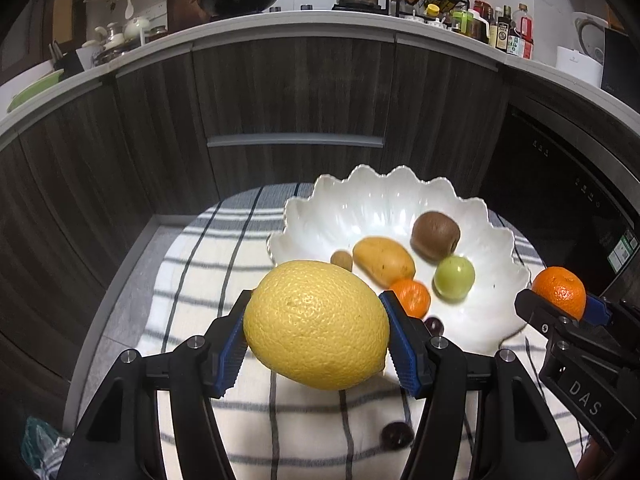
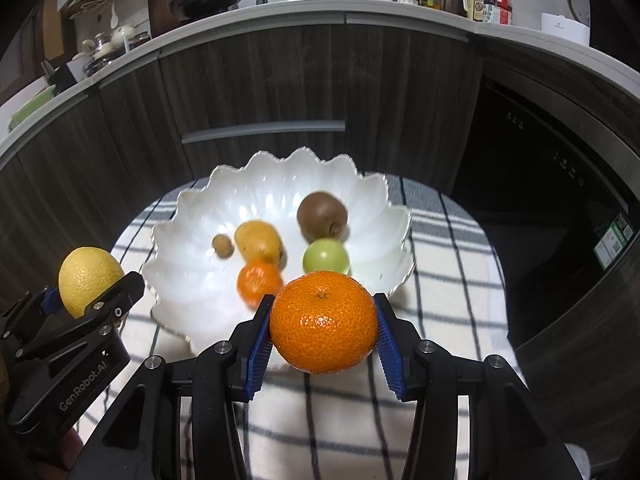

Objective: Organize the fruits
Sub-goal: 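Carry the lemon and mandarin over the white bowl and open both tools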

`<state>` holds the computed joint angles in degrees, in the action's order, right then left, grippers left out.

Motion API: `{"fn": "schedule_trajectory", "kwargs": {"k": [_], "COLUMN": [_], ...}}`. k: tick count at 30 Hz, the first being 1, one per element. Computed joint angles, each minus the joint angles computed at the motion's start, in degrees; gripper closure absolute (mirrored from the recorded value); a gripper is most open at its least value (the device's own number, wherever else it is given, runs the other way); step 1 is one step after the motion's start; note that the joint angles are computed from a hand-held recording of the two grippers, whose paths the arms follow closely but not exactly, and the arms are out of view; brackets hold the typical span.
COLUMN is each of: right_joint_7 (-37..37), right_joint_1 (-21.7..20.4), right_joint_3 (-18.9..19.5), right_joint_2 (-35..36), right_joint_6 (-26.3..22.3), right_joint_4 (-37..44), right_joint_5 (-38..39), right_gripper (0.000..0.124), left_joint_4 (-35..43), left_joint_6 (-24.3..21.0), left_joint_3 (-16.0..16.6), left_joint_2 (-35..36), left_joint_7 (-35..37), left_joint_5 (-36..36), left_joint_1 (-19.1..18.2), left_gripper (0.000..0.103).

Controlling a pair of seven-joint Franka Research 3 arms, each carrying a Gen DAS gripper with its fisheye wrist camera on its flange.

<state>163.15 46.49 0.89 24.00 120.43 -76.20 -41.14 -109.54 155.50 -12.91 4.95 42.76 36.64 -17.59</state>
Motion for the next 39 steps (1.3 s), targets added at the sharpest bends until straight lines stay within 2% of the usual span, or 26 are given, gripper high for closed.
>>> {"fn": "schedule_trajectory", "kwargs": {"k": [25, 39], "right_joint_7": [-6.68, -10.52], "right_joint_1": [-2.65, -3.86], "right_joint_3": [-4.48, -6.14], "right_joint_2": [9.33, 13.46], "right_joint_6": [-0.68, 0.03], "right_joint_4": [12.00, 16.29], "right_joint_5": [5.53, 9.96], "right_gripper": [0.076, 0.076], "left_joint_4": [17.54, 23.38], "left_joint_6": [-4.68, -7.94], "left_joint_3": [2.30, 2.58], "left_joint_2": [15.13, 20.31], "left_joint_7": [6.55, 10.59], "left_joint_5": [-5.11, -9.74], "left_joint_1": [-2.87, -3.65], "left_gripper": [0.042, 0.041]}}
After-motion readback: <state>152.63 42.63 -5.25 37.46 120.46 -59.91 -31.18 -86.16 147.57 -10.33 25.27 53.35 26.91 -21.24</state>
